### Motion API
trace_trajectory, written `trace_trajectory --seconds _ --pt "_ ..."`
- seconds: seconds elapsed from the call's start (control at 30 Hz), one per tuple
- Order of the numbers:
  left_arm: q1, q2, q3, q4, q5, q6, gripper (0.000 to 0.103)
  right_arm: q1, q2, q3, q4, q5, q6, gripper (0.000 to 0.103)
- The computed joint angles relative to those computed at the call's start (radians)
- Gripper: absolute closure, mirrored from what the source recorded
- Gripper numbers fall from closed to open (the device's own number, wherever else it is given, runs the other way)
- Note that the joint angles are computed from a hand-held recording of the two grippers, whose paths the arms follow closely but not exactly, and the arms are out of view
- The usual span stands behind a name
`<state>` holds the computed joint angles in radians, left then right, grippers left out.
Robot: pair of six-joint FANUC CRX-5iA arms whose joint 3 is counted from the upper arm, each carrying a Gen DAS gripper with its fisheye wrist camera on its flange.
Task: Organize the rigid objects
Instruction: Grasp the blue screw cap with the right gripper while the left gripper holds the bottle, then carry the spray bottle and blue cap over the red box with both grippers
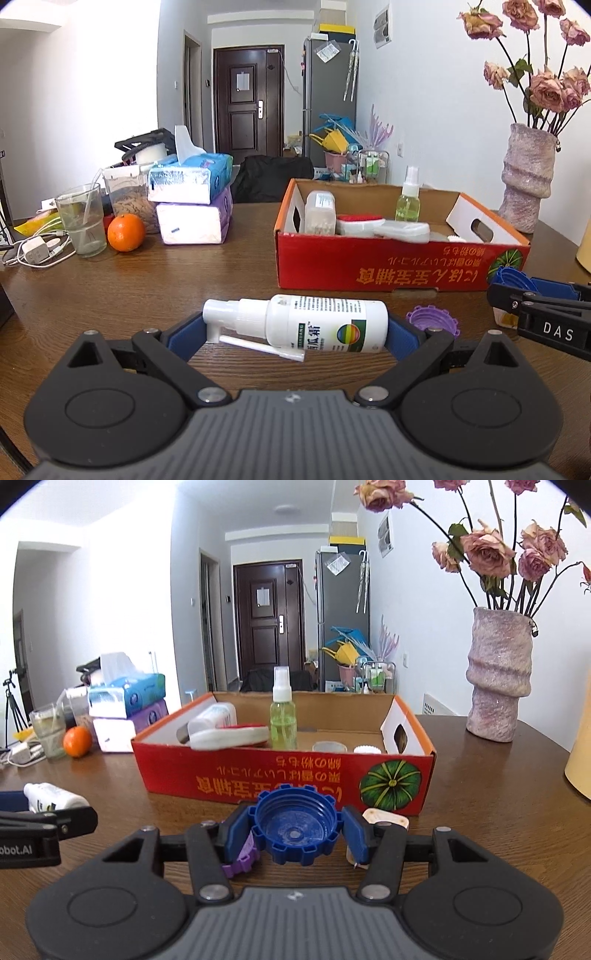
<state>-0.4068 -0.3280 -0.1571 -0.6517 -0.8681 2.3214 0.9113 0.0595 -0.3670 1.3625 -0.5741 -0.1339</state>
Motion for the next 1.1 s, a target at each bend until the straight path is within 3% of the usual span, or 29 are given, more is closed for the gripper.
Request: trace_trajectory --seconds 0.53,1.1 --pt "-0.083 0.030 0.085 -0.091 -0.055 0.124 0.004 -0.031 -0.037 -0.027 0.109 0.033 -0.102 0.049" --pt "-0.080 0.117 0.181 -0.115 -0.046 0.166 0.004 -0.102 -0.013 0.007 0.176 0.083 -0.147 0.049"
